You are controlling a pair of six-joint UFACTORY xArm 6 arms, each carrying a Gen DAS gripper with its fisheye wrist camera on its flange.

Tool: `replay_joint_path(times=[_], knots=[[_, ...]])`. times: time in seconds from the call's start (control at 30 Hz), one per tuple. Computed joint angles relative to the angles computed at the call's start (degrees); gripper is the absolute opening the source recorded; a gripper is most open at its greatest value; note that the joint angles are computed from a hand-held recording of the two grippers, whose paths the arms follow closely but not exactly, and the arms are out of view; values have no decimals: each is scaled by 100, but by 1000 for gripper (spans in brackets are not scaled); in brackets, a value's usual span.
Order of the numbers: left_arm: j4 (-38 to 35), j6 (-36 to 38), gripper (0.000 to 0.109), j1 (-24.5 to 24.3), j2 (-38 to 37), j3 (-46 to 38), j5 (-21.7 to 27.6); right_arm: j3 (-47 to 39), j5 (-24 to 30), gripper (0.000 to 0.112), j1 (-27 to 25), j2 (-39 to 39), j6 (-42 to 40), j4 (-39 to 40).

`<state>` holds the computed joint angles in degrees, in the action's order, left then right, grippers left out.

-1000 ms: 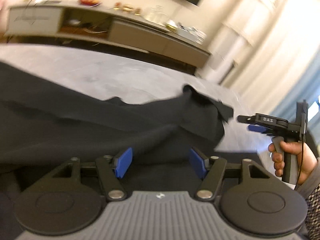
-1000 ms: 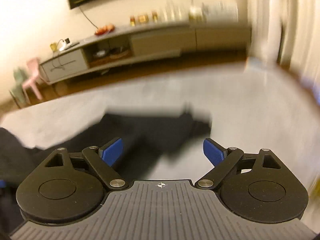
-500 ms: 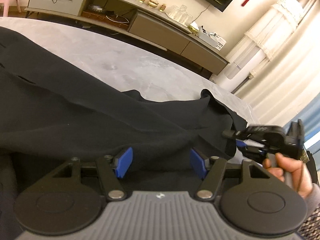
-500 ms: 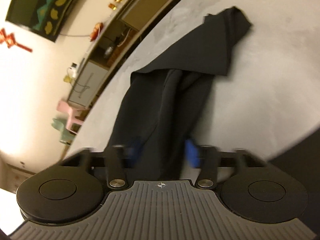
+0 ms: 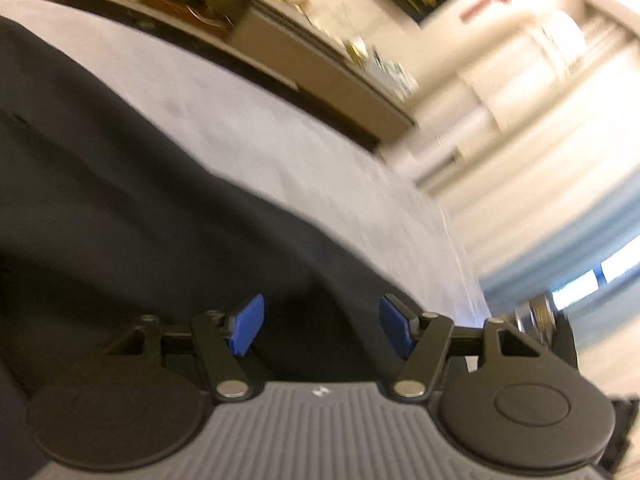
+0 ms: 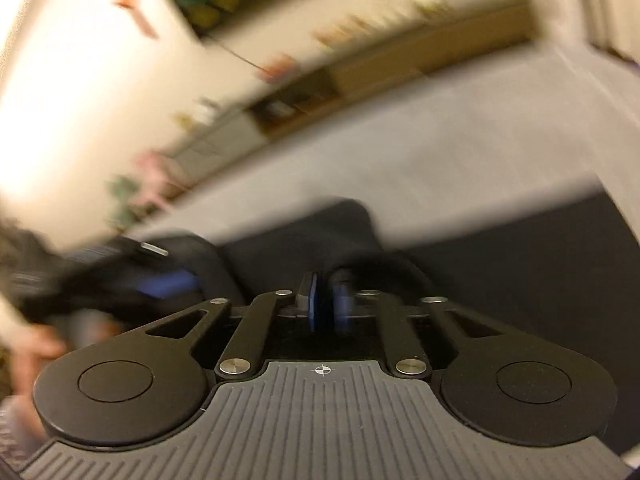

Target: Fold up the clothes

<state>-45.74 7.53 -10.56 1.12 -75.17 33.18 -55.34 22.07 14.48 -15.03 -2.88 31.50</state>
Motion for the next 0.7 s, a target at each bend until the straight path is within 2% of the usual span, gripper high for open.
replay_joint_path(times=[0.03, 0.1, 0.13, 0.17, 0.23, 0.27, 0.37, 0.43, 0.47, 0.53, 0.6, 0.63, 0.7], knots=[[20, 19, 66, -46, -47, 48, 73, 66, 13, 13, -12, -8, 182, -175], [206, -32, 66, -145, -65, 63, 169, 131, -69, 29, 13, -101, 170, -343], [317, -80, 67, -193, -55, 56, 179, 158, -109, 47, 27, -153, 127, -408], [375, -165, 67, -224, -2, 28, 117, 228, -130, 58, 25, -245, 95, -477], [475, -327, 68, -281, 108, -31, -10, 412, -30, 61, -10, -486, -7, -584], [274, -283, 69, -293, 172, -67, -129, 485, 154, 61, -36, -603, -123, -593], [-407, -54, 73, -267, 483, -400, -42, 626, 697, 61, -112, -843, -551, -518], [145, -600, 73, -327, 772, -740, 145, 707, 668, 59, -74, -945, -590, -818], [702, -1104, 72, -368, 882, -857, 195, 750, 480, 59, 13, -984, -662, -1128], [1314, -1709, 72, -412, 1054, -1056, 387, 810, -47, 60, 223, -1028, -905, -1947], [1584, -2016, 72, -432, 1062, -1061, 401, 748, -434, 69, 454, -931, -1802, -2405], [1602, -2047, 72, -436, 1054, -1063, 396, 649, -434, 79, 544, -785, -2385, -2428], [1552, -2039, 72, -443, 1016, -1047, 404, 350, -172, 66, 664, -406, -3309, -2533]])
